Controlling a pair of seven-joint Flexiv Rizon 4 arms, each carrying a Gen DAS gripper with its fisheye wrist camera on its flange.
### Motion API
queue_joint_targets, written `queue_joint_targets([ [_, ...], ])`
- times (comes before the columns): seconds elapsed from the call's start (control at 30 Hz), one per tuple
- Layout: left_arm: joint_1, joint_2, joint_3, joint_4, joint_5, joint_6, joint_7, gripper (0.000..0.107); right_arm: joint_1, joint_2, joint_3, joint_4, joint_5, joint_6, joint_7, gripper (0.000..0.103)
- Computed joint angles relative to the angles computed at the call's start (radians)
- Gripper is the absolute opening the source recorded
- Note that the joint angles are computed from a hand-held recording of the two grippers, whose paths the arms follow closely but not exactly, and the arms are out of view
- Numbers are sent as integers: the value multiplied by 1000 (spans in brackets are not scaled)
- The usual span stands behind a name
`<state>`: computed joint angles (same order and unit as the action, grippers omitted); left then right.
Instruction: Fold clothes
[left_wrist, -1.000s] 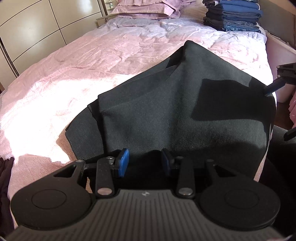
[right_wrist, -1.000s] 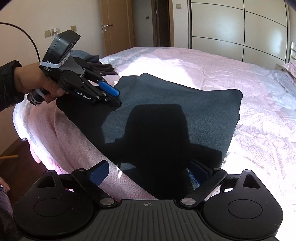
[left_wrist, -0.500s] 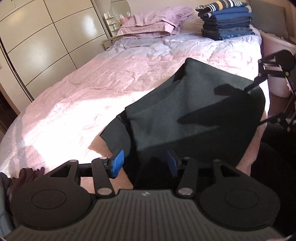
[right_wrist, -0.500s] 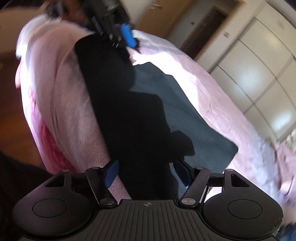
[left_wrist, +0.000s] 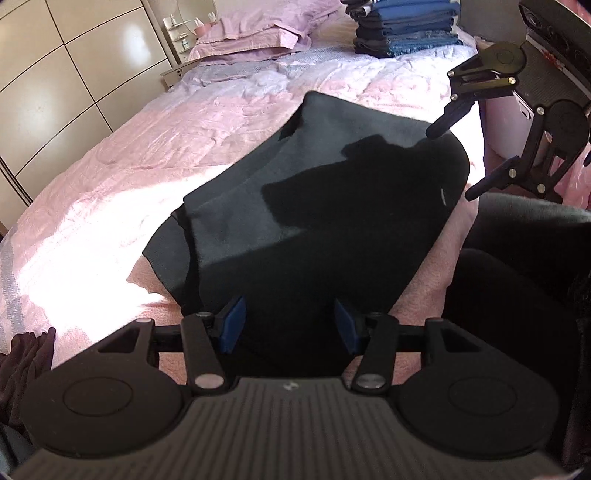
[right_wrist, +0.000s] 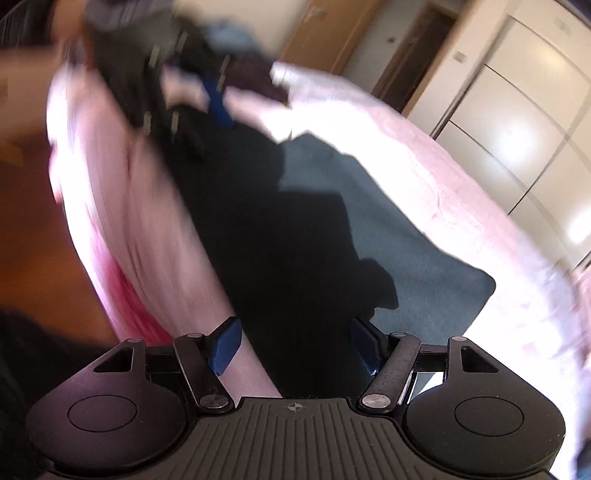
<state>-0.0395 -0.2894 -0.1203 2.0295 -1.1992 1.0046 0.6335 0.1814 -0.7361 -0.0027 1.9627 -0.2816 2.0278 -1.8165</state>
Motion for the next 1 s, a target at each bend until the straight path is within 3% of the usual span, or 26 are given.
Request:
queue_joint_targets([
  [0.1,12,-27,-10,-66,-24,-32,-56,49,-144,-5,128,-57,-97,-8,88,68],
  [0.17,19,-70,-20,-136,-15,-52,-129,49,-205,-29,176,-123,-162,-46,144,68],
  [0.23,21,-130,-35,-220,19,-59,-222,49,-217,-53,175,-188,-193,-85,175,68],
  [0.33,31,-248,-56,-381,133,-107,-423,50,-242,-91,185,-273,-230,-143,197,68],
  [0.4,33,-325,-68,-487,215,-145,-540,50,-297,-124,238,-327,-256,-180,211,68],
  [0.53,31,-465,-78,-704,399,-287,-715,49,-415,-208,386,-457,-295,-277,202,68],
  [0.63,23,-539,-79,-820,507,-364,-809,41,-494,-290,537,-579,-329,-412,106,68],
  [0.73,41,-555,-108,-840,548,-384,-818,15,-544,-393,725,-726,-355,-633,-79,68],
  [0.83,85,-501,-161,-741,503,-312,-723,8,-514,-474,805,-897,-327,-863,-207,68],
  [0.9,129,-435,-218,-620,400,-218,-598,7,-508,-471,794,-918,-301,-904,-223,67],
  [1.0,146,-380,-235,-521,287,-135,-480,7,-545,-440,813,-863,-239,-825,-246,67],
])
